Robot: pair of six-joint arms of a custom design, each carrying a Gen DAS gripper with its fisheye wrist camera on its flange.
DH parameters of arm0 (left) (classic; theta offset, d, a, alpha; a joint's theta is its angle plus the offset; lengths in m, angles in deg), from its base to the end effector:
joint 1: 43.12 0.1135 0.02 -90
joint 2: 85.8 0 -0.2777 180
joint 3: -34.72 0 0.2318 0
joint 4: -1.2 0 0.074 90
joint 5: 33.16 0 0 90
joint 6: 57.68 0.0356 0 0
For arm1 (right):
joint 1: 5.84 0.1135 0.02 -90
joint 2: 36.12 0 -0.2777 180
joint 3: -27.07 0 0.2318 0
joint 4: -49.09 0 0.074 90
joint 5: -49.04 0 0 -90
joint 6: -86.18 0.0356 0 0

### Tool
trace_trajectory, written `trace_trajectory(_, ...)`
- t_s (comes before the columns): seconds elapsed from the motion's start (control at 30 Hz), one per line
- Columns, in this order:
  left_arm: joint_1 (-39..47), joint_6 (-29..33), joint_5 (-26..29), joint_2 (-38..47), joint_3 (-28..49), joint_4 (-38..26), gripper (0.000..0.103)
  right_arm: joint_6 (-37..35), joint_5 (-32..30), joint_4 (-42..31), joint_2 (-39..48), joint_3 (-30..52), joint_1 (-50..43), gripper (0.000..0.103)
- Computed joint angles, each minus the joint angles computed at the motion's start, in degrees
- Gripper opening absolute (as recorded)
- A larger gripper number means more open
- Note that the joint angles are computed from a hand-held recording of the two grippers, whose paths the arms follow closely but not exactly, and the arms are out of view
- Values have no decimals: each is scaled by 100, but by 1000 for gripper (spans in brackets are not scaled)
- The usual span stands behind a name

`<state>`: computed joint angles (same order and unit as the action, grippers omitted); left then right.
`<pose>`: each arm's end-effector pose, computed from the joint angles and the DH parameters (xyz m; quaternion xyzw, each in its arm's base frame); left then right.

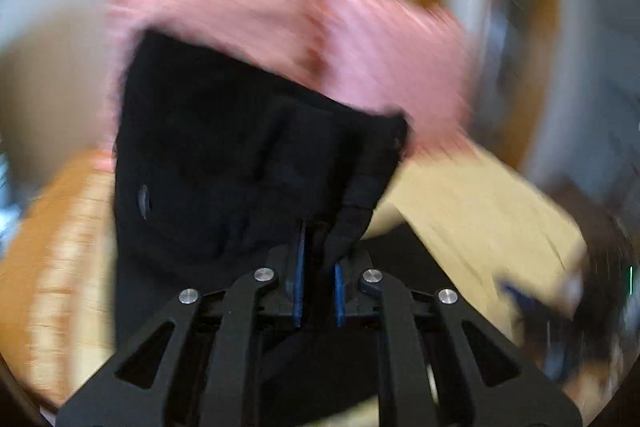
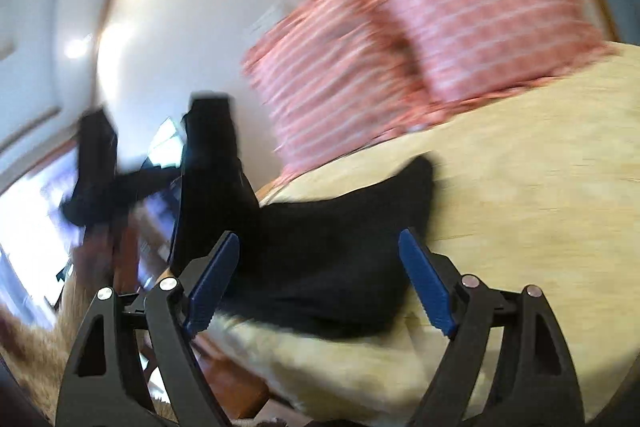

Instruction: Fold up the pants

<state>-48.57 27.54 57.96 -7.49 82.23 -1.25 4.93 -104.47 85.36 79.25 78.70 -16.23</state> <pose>0.2533 -0.0249 0.2067 0.0098 0.8798 -0.0509 0.4726 0.3218 -0.0266 0.1151 -0.1485 0.7621 0.4435 0.4477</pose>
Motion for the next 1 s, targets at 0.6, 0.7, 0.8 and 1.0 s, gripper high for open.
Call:
trace_trajectory(0.6,-1501,-330,-412,1441,-472,1077,12,336,357,-368,537,629,-189,86)
trace_trajectory(0.7,-1700,-234,-738,1328,-734,1413,19,265,338,-486,336,658,-80,86)
trace_trajectory(0.8,-1405,-54,-125,578,-1120,1387,32,230,101,-515,82,720,149,86)
trace_trajectory(1.0,-129,-314,306,-492,-1746,1775,76,-782,460,-2627,-103,1634,1083,90)
